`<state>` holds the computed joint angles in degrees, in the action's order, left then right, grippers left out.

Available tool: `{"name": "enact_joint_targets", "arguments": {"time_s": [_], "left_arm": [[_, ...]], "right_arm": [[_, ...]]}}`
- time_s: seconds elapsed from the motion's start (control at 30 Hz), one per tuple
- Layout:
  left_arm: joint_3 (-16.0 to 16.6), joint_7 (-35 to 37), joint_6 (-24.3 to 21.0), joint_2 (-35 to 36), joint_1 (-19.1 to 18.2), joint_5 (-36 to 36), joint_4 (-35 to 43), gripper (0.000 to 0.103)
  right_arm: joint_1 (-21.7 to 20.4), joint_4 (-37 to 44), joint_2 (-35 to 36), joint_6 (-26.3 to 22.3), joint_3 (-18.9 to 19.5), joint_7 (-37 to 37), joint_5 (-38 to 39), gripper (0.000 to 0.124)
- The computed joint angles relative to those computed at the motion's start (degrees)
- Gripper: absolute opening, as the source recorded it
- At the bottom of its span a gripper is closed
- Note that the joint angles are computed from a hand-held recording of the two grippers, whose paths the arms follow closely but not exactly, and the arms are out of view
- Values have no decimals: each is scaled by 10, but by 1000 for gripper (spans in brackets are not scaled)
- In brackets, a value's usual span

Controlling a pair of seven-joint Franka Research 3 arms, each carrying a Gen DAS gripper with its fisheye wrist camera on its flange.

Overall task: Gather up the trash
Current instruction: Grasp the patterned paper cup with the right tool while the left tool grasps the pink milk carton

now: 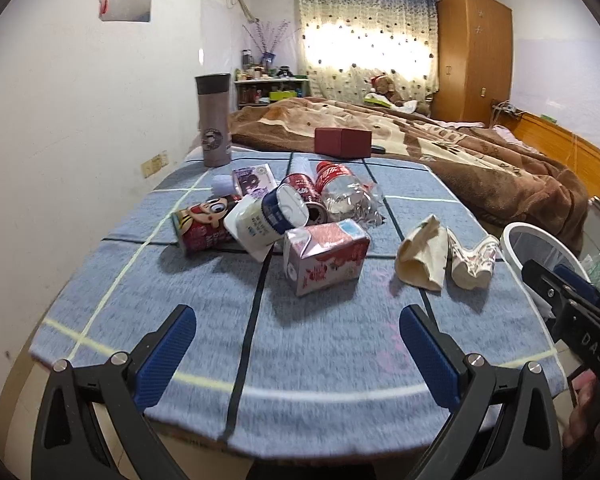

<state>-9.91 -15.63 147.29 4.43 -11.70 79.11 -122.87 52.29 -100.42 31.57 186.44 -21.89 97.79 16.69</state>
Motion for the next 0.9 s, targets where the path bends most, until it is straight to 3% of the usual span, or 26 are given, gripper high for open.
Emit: {"name": "enact_joint_targets", "arguments": {"time_s": [0.17,0.27,0.47,0.6,0.7,0.9], "left_arm": [[17,27,44,25,19,-4,26,103],[25,56,50,43,23,-6,47,103],[44,125,101,85,32,-39,88,103],[51,201,134,110,36,-86,112,103],[61,247,156,128,32,-119,126,101],[58,362,210,149,41,-238,127,82]], "right_arm": [[16,68,50,-63,-40,45,-14,65],[-23,104,63,-88,-4,60,-24,65],[-44,164,97,-148,1,114,-60,65],[-94,192,101,-177,60,110,-68,64],[-111,203,104,-196,78,126,-82,49],[-158,214,106,-207,139,126,-106,30]]}}
